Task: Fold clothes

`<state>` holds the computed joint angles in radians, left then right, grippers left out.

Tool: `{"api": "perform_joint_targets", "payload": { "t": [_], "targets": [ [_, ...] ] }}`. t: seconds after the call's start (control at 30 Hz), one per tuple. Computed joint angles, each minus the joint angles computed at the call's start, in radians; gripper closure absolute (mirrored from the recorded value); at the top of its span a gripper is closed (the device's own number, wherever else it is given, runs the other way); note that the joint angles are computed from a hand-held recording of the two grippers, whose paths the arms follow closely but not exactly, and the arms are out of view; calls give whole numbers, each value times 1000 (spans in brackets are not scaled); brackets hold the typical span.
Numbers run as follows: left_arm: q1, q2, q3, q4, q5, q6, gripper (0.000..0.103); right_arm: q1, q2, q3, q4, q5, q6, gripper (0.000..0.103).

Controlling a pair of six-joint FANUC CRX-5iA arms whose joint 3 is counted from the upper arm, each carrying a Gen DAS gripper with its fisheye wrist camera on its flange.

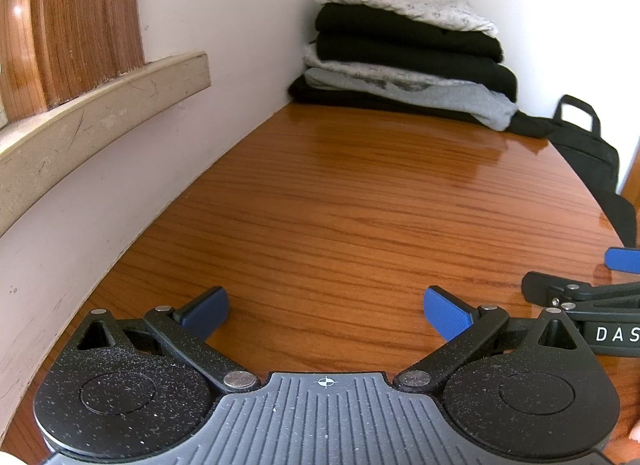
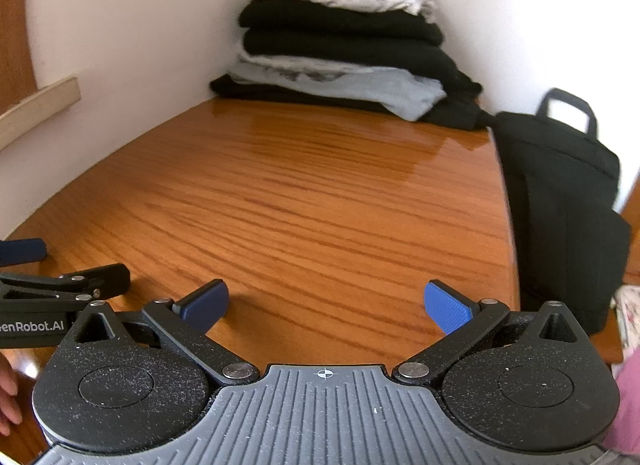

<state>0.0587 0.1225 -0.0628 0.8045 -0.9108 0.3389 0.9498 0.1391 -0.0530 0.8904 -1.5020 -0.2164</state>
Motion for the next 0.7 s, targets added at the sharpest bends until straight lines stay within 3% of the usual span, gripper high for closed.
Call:
{"api": "perform_joint_targets", "payload": {
  "t": [0.37,0.7],
  "targets": [
    [-1,1,-2,6,-5,-14,0,16,37,44,-18,-81,-62,0],
    [2,5,-5,12,-4,-24,0,18,38,43,-18,-85,-66,0]
  ]
}}
